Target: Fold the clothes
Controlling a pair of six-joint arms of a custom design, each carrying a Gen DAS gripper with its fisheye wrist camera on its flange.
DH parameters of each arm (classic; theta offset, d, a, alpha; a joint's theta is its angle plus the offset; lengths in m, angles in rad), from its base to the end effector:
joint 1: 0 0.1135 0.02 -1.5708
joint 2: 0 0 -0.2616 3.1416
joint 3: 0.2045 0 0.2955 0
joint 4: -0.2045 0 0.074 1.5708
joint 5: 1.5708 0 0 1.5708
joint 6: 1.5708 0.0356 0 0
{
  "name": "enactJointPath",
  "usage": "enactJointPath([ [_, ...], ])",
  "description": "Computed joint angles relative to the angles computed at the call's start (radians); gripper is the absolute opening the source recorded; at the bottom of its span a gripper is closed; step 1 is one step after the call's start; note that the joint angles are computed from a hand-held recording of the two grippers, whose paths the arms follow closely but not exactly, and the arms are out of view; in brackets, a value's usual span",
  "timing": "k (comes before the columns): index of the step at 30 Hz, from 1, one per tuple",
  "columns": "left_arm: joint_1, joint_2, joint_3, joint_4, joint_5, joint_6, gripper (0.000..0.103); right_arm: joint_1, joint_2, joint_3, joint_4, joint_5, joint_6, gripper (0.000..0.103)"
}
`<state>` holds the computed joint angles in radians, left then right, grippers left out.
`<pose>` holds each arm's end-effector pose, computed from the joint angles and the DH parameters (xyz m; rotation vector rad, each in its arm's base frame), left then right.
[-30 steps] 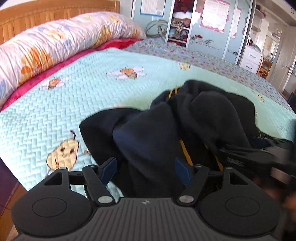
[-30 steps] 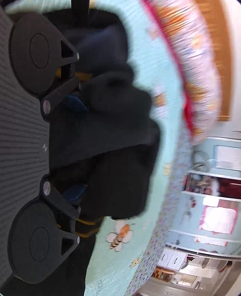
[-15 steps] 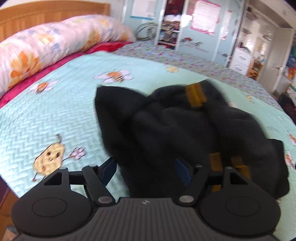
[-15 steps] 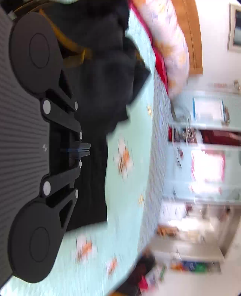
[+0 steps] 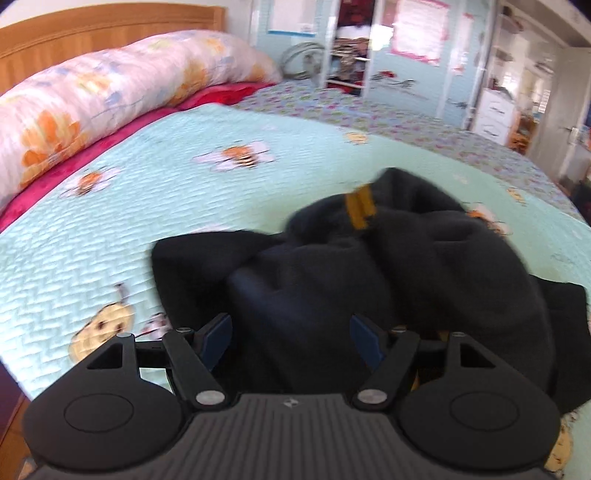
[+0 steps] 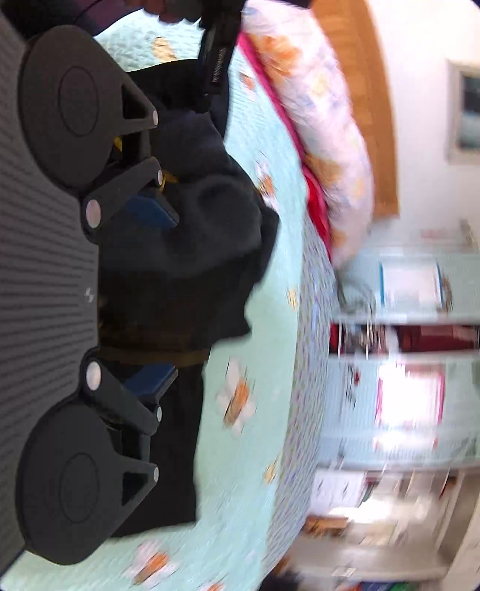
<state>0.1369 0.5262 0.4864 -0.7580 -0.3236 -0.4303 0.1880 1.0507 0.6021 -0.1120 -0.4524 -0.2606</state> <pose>0.1575 0.0331 0.2162 -0.7983 2.1875 0.2370 0.2589 0.0651 0.2127 -0.7214 1.9711 0.4371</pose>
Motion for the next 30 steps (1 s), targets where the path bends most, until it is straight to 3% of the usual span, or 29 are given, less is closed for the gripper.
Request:
enactJointPath([
  [3, 0.12, -0.066, -0.025, -0.043, 0.055, 0.037, 0.073, 0.164, 0.194, 0.081, 0.09, 0.152, 0.034, 0.082],
  [7, 0.259, -0.106, -0.044, -0.065, 0.119, 0.079, 0.073, 0.283, 0.489, 0.252, 0.117, 0.315, 0.04, 0.079],
  [8, 0.28, -0.107, -0.045, -0.067, 0.132, 0.082, 0.073, 0.283, 0.534, 0.285, 0.103, 0.304, 0.05, 0.063],
  [9, 0.301, -0.107, -0.046, -0.069, 0.145, 0.086, 0.073, 0.272, 0.552, 0.301, 0.084, 0.269, 0.075, 0.04],
  [12, 0.323, -0.104, -0.047, -0.069, 0.161, 0.09, 0.073, 0.212, 0.488, 0.269, 0.072, 0.149, 0.115, 0.013],
  [16, 0.22, -0.128, -0.038, -0.075, 0.13, 0.043, 0.073, 0.072, 0.25, 0.176, 0.016, -0.026, 0.159, 0.01],
  [21, -0.019, -0.131, 0.002, -0.082, 0.019, -0.058, 0.073, -0.139, 0.061, 0.146, -0.12, -0.186, 0.105, 0.008],
  [26, -0.207, -0.161, 0.029, -0.106, -0.038, -0.112, 0.074, -0.429, -0.008, 0.153, -0.28, -0.332, -0.055, 0.008],
  [30, -0.324, -0.126, 0.024, -0.052, -0.006, -0.125, 0.077, -0.589, 0.039, 0.165, -0.345, -0.331, -0.169, 0.008],
])
